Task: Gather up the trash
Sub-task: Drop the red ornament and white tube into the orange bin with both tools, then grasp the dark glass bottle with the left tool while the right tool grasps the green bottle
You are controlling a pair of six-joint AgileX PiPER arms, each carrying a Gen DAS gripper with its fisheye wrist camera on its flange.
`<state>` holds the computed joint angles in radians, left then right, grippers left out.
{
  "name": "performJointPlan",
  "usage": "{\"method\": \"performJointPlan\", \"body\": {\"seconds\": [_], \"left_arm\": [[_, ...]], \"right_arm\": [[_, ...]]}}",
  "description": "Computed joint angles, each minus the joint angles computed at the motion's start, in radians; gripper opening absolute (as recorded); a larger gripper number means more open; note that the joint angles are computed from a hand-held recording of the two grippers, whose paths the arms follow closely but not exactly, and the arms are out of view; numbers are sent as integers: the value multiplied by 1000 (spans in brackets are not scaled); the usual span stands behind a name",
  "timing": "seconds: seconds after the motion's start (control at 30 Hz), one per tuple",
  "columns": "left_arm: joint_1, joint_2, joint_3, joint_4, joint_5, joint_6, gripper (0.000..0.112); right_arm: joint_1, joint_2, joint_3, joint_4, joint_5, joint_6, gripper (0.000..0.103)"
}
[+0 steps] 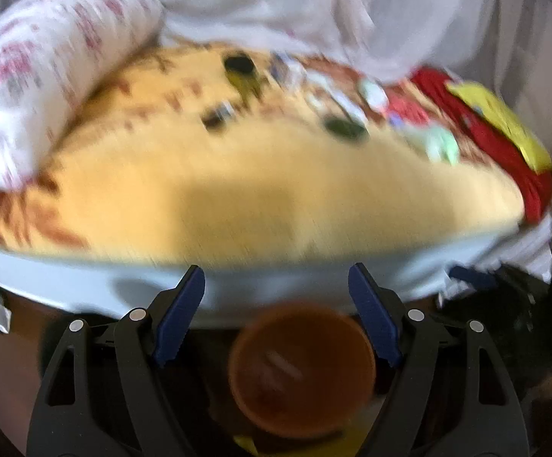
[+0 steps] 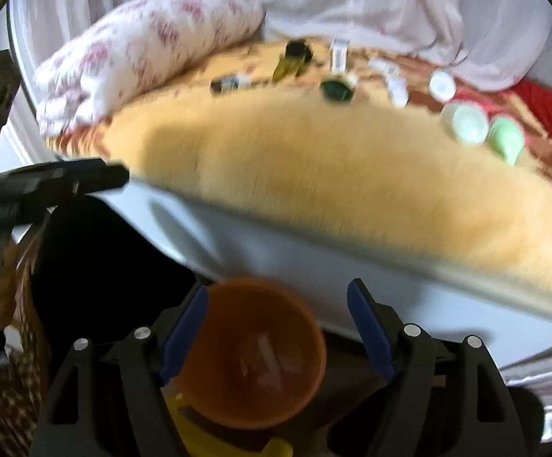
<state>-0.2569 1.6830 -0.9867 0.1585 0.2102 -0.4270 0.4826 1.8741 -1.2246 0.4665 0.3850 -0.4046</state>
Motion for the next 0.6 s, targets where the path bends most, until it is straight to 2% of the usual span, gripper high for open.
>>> {"method": "performJointPlan", "body": {"seconds": [0.07,0.17,0.27,0.37,0.43,0.6], "left_arm": [[39,30,-67,14,-7,-1,76],[76,119,-211,35,33,6,76],[94,238,-371,67,90,5,76],[114,339,-506,6,138,70,76],[117,406,-598,42,173,40,76],[127,587,-881,22,322,75,76]], "right_arm": [[-3,-2,-24,-5,-21,7,75],[-2,1,-66,-8,-76,6,79],[1,31,-136,-28,-120,8,79],[-2,74,-204,-32,-128,-1,80],[-4,114,-266,-58,-124,15,80],[-9,200,-395,-163,-105,106,80]]}}
